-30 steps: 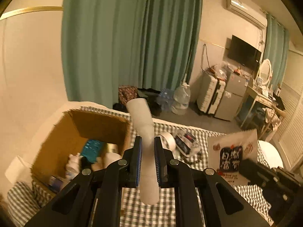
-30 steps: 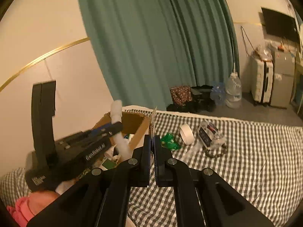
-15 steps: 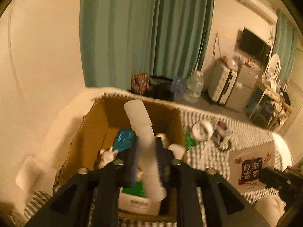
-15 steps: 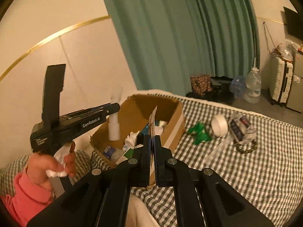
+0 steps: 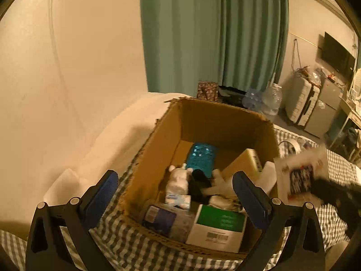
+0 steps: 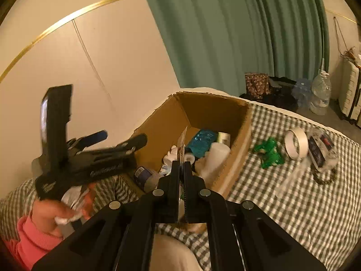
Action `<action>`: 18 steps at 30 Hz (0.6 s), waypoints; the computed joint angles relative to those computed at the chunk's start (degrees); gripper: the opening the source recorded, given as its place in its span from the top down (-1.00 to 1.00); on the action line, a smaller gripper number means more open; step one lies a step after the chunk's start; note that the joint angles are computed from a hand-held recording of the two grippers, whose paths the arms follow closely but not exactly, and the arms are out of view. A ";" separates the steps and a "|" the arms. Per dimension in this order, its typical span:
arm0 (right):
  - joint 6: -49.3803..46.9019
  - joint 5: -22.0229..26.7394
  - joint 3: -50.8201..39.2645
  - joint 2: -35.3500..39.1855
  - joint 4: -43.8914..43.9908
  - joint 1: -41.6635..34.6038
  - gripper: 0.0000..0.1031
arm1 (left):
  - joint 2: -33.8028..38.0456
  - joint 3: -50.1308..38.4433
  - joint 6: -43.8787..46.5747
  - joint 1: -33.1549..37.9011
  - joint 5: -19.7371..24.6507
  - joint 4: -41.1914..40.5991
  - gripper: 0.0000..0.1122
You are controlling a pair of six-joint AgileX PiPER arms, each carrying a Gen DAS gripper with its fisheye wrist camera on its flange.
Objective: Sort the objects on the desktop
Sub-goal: 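Carry the white tube and sachet over the cardboard box and release both inside, then grasp the white comb with the left gripper while the right gripper grasps the silver snack bag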
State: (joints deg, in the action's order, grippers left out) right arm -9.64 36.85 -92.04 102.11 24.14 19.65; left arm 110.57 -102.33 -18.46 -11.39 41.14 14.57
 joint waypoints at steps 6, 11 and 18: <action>5.51 -2.60 -1.53 0.89 -3.41 -0.08 -0.49 | -1.18 1.54 1.24 -0.62 0.15 -0.30 -0.84; 6.91 -6.80 8.47 -7.72 -8.21 -3.30 -0.49 | -1.32 1.53 2.46 -4.13 1.02 -3.07 -0.84; 2.34 -7.74 19.37 -15.81 -5.02 -19.32 -0.56 | -1.89 2.86 3.93 -15.33 -0.49 -4.16 -0.84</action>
